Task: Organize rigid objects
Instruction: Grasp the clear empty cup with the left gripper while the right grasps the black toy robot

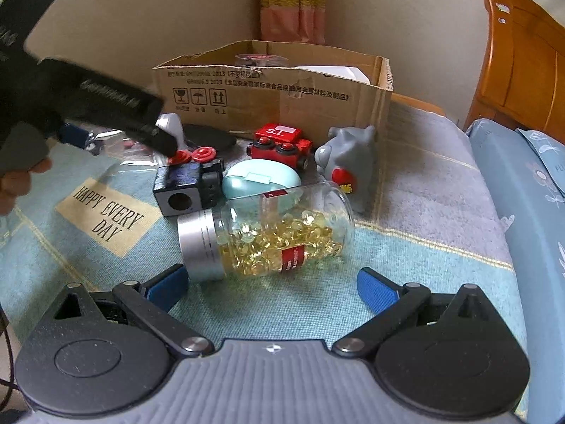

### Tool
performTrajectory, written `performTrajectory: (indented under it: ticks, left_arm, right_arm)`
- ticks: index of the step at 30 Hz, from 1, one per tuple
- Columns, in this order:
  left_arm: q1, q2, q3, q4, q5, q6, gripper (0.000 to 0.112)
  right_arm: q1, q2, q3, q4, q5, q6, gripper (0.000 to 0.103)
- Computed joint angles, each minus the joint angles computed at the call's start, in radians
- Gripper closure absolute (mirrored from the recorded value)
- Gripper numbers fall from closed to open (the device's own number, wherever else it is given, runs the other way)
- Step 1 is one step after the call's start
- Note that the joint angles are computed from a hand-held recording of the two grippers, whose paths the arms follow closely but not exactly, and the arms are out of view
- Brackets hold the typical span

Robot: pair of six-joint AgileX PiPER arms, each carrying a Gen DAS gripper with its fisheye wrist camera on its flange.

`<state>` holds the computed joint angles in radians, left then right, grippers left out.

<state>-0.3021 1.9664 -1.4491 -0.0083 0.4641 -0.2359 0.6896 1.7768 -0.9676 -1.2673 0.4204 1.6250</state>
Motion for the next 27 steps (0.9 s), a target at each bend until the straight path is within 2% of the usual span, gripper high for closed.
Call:
performTrajectory:
  ticks: [3,7,13,19,22,25,27]
  left_arm:
    - [-0.011,0.02,-0.036,0.058,0.029,-0.083,0.01]
    - [-0.022,0.024,-0.039,0.142,0.03,-0.146,0.01]
    - [0.003,-0.006,0.014,0.163,0.013,-0.107,0.01]
    - [0.024,-0.048,0.092,0.271,-0.034,-0.15,0.01]
    - [0.045,-0.042,0.084,0.16,-0.045,-0.046,0.01]
    - [0.06,-0.031,0.071,0.099,-0.051,0.011,0.01]
    - [0.07,-0.028,0.073,0.069,-0.062,0.057,0.01]
  right_arm:
    - [0.006,-0.015,0.002,-0.007,0.001,-0.024,0.0]
    - [0.023,-0.04,-0.007,-0.009,0.03,-0.067,0.0]
    - [0.012,-0.058,-0.054,0.065,0.007,-0.222,0.0]
    - [0.009,-0.006,-0.171,0.256,-0.009,-0.522,0.0]
    - [-0.005,0.047,-0.257,0.419,-0.016,-0.723,0.0]
    - [-0.02,0.118,-0.371,0.6,0.015,-0.946,0.0]
    - [-0.042,0.169,-0.453,0.774,0.039,-1.134,0.0]
